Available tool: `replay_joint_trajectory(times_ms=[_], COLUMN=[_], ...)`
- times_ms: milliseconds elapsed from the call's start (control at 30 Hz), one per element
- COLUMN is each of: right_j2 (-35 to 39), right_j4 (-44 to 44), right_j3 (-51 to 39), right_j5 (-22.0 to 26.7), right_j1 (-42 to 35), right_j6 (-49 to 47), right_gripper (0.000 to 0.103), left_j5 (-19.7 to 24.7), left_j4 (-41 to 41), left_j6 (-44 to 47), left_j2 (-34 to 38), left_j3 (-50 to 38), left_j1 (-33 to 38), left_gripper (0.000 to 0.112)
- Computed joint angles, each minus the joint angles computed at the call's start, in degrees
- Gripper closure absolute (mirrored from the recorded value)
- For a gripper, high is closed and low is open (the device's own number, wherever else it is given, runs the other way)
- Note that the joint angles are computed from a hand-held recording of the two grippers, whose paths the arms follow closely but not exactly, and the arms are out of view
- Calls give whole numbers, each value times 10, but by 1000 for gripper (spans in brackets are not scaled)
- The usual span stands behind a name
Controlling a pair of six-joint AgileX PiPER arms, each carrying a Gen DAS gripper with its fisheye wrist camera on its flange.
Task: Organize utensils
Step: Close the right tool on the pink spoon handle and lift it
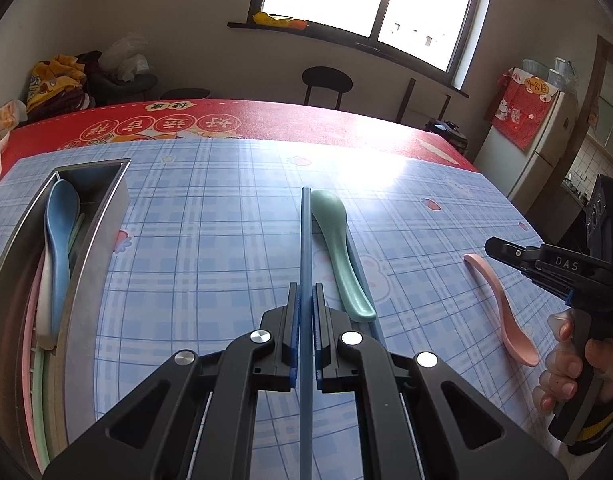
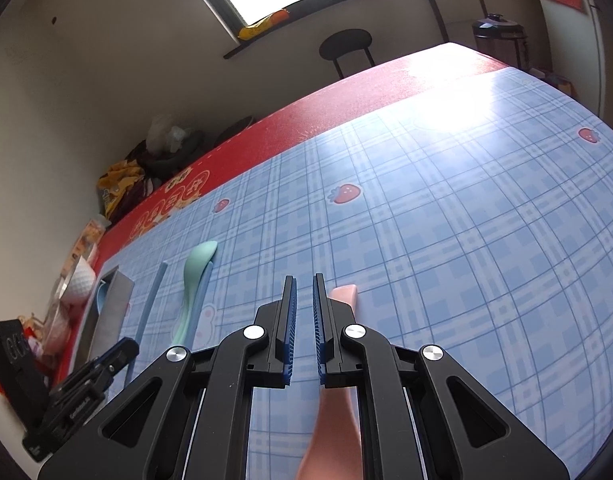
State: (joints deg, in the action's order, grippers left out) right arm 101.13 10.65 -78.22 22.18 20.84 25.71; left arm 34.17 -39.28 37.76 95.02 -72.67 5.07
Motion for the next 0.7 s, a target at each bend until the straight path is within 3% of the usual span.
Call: replay_joint_trajectory(times_ms=[133, 333, 700], right_j2=[-27, -32, -18], right_j4=[-34, 7, 173], right_j3=[19, 26, 41], right_j5=[34, 71, 50], right_j1=[1, -3, -16], right_j6=[-1, -52, -183], right_gripper=[94, 94, 94], left_j5=[5, 3, 16], left_j4=[-7, -11, -20], left_j6=[9, 12, 16], left_j2=[0, -1, 4], left_j3=[0, 2, -3], left_j1=[2, 5, 12], left_gripper=[106, 106, 106])
